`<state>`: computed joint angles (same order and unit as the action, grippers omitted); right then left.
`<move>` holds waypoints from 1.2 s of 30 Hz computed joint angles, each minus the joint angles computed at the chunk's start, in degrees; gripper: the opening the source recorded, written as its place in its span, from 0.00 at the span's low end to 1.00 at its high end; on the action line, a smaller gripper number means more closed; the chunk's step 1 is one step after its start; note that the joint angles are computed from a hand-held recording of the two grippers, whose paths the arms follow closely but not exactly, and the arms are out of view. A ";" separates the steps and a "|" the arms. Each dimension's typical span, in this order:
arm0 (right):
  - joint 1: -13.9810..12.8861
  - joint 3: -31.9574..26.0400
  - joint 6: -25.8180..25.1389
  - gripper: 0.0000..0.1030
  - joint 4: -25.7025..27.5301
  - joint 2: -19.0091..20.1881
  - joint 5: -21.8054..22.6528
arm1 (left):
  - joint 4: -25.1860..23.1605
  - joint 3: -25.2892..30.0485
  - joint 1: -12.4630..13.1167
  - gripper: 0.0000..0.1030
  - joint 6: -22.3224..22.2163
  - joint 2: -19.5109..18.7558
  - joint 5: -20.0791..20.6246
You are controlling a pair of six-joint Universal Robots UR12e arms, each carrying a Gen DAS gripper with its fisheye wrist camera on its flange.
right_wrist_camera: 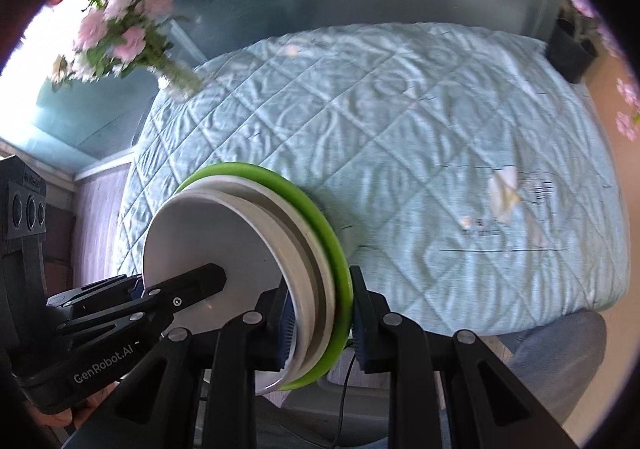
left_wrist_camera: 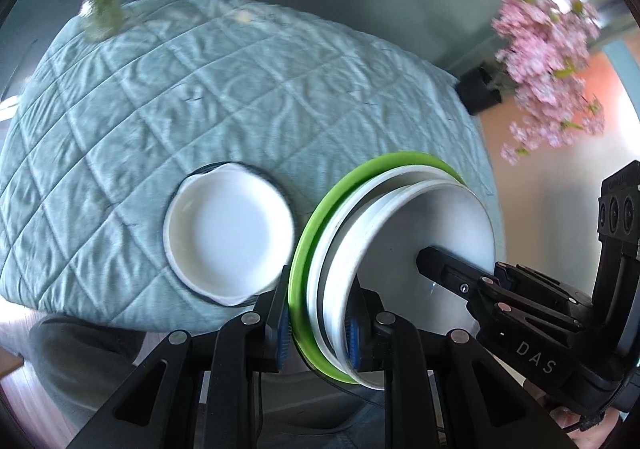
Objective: Organize plates and bowls
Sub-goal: 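Lift the nested bowl stack and carry it over the plate stack, then lower the bowl stack onto the white oval dish and open both grippers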
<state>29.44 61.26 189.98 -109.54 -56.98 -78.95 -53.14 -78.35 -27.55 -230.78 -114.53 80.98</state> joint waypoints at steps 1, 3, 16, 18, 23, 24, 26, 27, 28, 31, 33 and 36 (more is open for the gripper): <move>0.24 -0.24 -0.06 0.22 0.30 0.27 0.21 | -0.06 -1.25 0.33 0.17 -0.48 0.74 -0.07; 0.84 -0.97 -0.29 0.22 1.31 1.10 0.70 | 0.28 -3.38 0.89 0.17 -0.99 1.76 -0.44; 2.98 -5.71 1.03 0.22 6.57 6.22 -0.11 | 3.61 -10.10 3.70 0.17 -0.87 2.09 -4.11; 3.12 -6.73 1.29 0.22 7.45 7.13 -0.16 | 3.80 -10.36 3.97 0.17 -0.70 1.82 -4.43; 3.01 -9.15 1.52 0.22 9.42 9.58 1.45 | 4.46 -11.40 5.05 0.17 -0.15 1.04 -5.13; 3.09 -9.63 1.61 0.22 9.60 10.03 1.30 | 4.57 -11.47 5.25 0.17 -0.07 0.79 -5.36; 3.12 -10.38 2.20 0.22 10.04 10.87 1.24 | 4.86 -11.60 5.64 0.17 0.27 0.16 -5.97; 3.09 -10.80 2.39 0.22 10.34 11.38 1.32 | 5.28 -11.73 5.86 0.17 0.43 -0.18 -6.40; 3.05 -10.89 2.34 0.22 10.35 11.57 1.28 | 5.52 -11.82 6.01 0.17 0.58 -0.39 -6.74; 3.12 -11.91 2.34 0.22 11.34 12.64 0.50 | 6.09 -11.85 6.43 0.17 0.97 -1.43 -8.17; 3.11 -12.64 2.59 0.23 12.17 13.27 0.29 | 6.21 -11.69 6.56 0.17 1.11 -2.02 -8.57; 3.07 -12.88 2.64 0.23 12.26 13.77 0.52 | 6.03 -11.53 6.77 0.17 1.21 -2.57 -8.98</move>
<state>32.52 48.38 192.62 -97.27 -43.21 -78.43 -47.12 -89.88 -20.78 -229.57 -117.10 72.01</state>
